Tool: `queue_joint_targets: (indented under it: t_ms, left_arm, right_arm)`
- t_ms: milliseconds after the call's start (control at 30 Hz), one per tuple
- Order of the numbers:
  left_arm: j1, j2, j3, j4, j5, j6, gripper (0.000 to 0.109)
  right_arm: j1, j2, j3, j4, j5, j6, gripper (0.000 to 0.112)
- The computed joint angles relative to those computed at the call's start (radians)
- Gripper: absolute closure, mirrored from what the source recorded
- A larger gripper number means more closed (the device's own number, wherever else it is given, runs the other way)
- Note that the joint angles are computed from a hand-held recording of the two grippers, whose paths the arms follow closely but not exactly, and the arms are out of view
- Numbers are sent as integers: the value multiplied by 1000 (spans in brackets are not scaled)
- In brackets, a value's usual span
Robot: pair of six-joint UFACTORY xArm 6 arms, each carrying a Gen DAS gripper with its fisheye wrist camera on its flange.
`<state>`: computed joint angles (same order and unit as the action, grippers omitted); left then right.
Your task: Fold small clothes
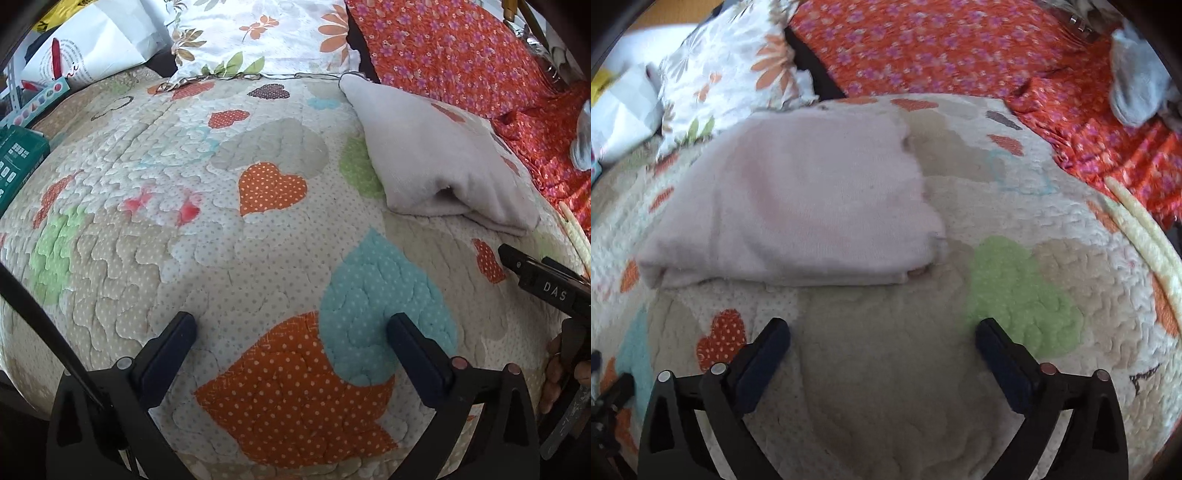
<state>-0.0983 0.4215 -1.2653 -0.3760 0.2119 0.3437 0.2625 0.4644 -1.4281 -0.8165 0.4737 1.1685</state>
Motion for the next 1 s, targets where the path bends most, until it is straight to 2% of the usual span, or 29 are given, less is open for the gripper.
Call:
queue_joint_targets:
  t_ms: [133,333,567,667,800,1000]
  left_arm:
    - [6,-12,1,21,14,-26,6]
    - [9,-75,89,110,-124,-113,6]
    - [3,-135,155,48,-236,-66,6]
    - [13,-138,159,126,-244,-132,6]
    - [10,-141,155,98,-228,-108,6]
    - [28,-127,145,227,-203,-224,6]
  right_arm:
    - [-6,2,-2,74,-10,-61,9]
    - [-5,-4,11,50,-17,-71,9]
    - [8,-28,38,57,-7,-75,9]
    - [8,-40,57,69,-21,-107,9]
    - [9,-67,83,134,-32,-154,11]
    - [-3,-111,126,31,-80,-24,17]
